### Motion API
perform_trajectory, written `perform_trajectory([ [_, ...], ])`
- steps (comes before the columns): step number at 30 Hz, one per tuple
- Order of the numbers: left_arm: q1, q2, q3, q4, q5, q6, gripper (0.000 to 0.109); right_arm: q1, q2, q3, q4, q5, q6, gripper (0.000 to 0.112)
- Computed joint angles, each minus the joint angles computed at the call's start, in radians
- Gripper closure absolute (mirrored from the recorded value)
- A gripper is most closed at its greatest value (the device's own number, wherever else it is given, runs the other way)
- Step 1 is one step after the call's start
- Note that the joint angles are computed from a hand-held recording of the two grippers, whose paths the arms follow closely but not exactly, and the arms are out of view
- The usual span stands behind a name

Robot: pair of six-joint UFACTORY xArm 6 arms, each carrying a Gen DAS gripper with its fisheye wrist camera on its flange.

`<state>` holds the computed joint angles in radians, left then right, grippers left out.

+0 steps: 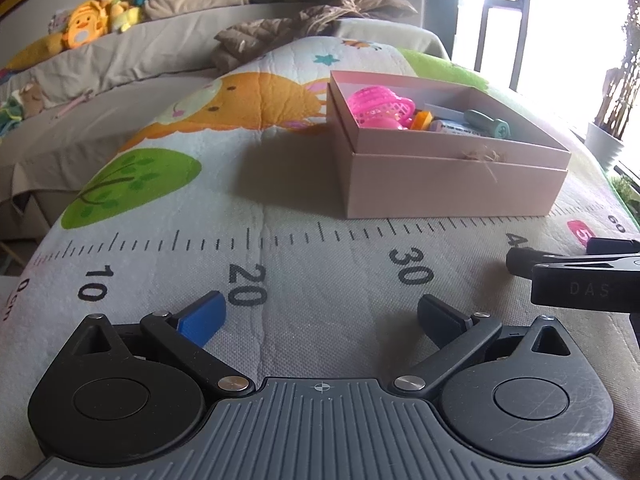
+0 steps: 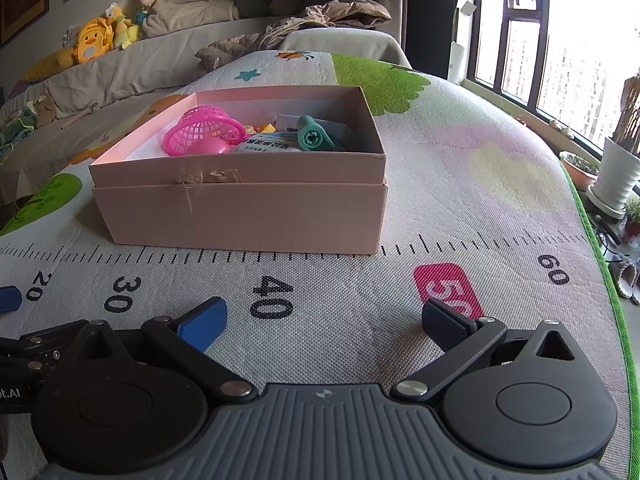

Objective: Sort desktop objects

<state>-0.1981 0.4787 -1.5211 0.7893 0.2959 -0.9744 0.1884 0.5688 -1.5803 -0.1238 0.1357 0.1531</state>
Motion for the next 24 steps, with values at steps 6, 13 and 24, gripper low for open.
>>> perform_trajectory([
  [6, 0.004, 0.002, 0.001, -0.001, -0.013, -0.005, 0.006, -0.001, 0.004, -0.007, 0.014, 0.002, -0.013, 0.009],
  [13, 0.006, -0.002, 0.007, -0.005, -0.019, -0.002, 0.006, -0.001, 0.003, -0.005, 0.007, 0.001, -0.008, 0.009],
  [24, -0.008, 0.0, -0.012, 0.008, 0.032, 0.009, 0.006, -0.002, 0.003, -0.004, 0.012, 0.001, -0.014, 0.009],
])
